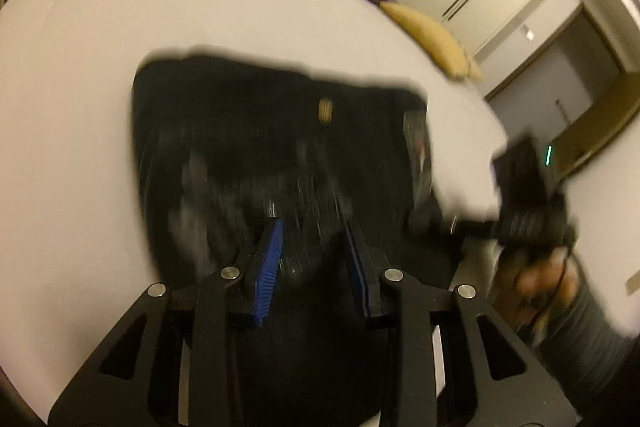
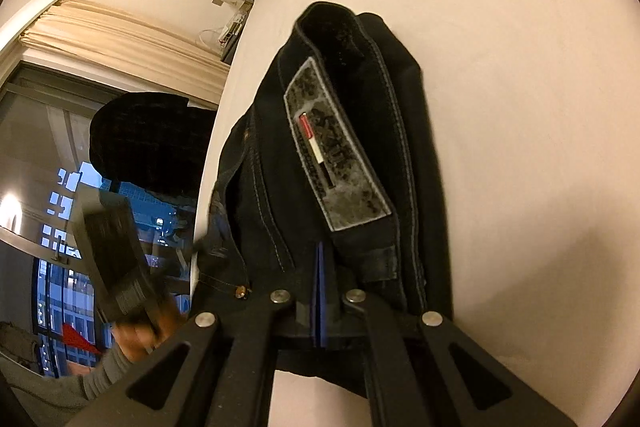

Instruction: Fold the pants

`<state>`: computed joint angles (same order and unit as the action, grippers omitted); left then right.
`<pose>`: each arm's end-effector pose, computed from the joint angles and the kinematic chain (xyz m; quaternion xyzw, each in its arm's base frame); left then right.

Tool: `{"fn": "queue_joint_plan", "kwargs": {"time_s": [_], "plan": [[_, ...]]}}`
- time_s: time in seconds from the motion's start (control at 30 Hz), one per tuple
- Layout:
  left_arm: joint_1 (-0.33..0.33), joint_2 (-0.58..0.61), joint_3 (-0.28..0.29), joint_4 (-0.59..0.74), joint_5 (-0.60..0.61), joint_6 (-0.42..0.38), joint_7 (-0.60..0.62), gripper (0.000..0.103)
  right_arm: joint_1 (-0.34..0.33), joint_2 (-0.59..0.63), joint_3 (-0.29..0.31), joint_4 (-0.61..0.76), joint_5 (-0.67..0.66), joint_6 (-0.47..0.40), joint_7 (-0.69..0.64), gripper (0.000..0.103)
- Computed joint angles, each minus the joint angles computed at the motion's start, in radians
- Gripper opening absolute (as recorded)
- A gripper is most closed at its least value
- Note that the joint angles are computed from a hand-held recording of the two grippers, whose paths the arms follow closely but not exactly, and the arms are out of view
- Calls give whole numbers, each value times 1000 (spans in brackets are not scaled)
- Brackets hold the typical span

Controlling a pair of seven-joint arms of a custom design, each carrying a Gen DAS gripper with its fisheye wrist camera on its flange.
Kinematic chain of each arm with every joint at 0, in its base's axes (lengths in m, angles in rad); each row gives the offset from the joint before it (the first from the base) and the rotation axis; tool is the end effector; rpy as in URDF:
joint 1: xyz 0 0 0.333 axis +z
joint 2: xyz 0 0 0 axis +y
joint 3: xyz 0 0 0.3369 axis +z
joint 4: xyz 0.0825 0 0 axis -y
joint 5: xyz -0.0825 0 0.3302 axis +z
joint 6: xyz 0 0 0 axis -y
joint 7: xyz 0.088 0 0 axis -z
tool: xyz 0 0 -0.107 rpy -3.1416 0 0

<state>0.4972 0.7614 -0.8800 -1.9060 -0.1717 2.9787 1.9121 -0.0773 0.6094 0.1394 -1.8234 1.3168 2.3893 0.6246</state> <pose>0.6339 -0.1360 0.3217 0.5701 -0.7301 0.3757 0.0289 0.6257 0.0376 0.2624 -0.6094 0.6584 0.1748 0.4057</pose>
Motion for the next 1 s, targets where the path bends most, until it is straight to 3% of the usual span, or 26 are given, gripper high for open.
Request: {"fn": "queue_joint_plan", "kwargs": {"time_s": [0.03,0.1,0.17,0.23,0.3,0.33,0.37,0.4,0.43,0.47,0.5,0.6,0.7,0.8,0.87,0.93,0.97,1.0], "plan": [[17,-15,-14,-58,-1,64,11,29,2,-3,1,-5,3,7,-6,0],[31,-30,-29,-113,21,120,-3,29,4,-9,2,-13,9,18,-25,0],[-27,-54,32,-117,64,150,-23,30,15,-12,0,-14,4,32,-23,0],[-35,-74,45,-130,81,150,-57,31,21,-41,-5,-39,-13,40,-4,5],[55,-103,-37,-178,90,127,-71,32,0,-89,4,-74,25,15,-51,40],[119,-101,-95,-200,128,124,-103,33,-5,-118,5,-98,65,21,-99,74],[174,-113,-142,-235,97,145,-73,53,-4,-153,2,-127,122,46,-160,94],[195,-134,-153,-278,105,193,-92,86,-2,-172,-8,-139,161,57,-201,97],[184,-163,-130,-301,103,246,-118,95,-1,-173,-22,-132,168,44,-208,97],[192,-174,-118,-318,105,292,-143,98,3,-167,-36,-120,164,40,-198,97],[192,-164,-110,-305,111,281,-159,98,12,-151,-51,-98,144,53,-159,97],[154,-141,-36,-222,115,180,-227,97,17,-62,-69,6,38,40,-11,93],[129,-87,-5,-117,136,29,-250,97,13,40,-64,121,-102,-15,160,88],[61,-19,37,27,105,-136,-240,96,3,88,-27,178,-142,-3,194,86],[4,4,84,93,96,-192,-241,96,-3,112,-7,213,-175,-18,223,78],[-53,25,128,148,88,-206,-242,95,21,129,-6,239,-242,-2,251,77],[-79,31,151,183,83,-234,-246,93,28,130,0,242,-263,10,254,75],[-88,25,163,188,73,-242,-245,83,36,133,3,245,-281,25,260,74]]}}
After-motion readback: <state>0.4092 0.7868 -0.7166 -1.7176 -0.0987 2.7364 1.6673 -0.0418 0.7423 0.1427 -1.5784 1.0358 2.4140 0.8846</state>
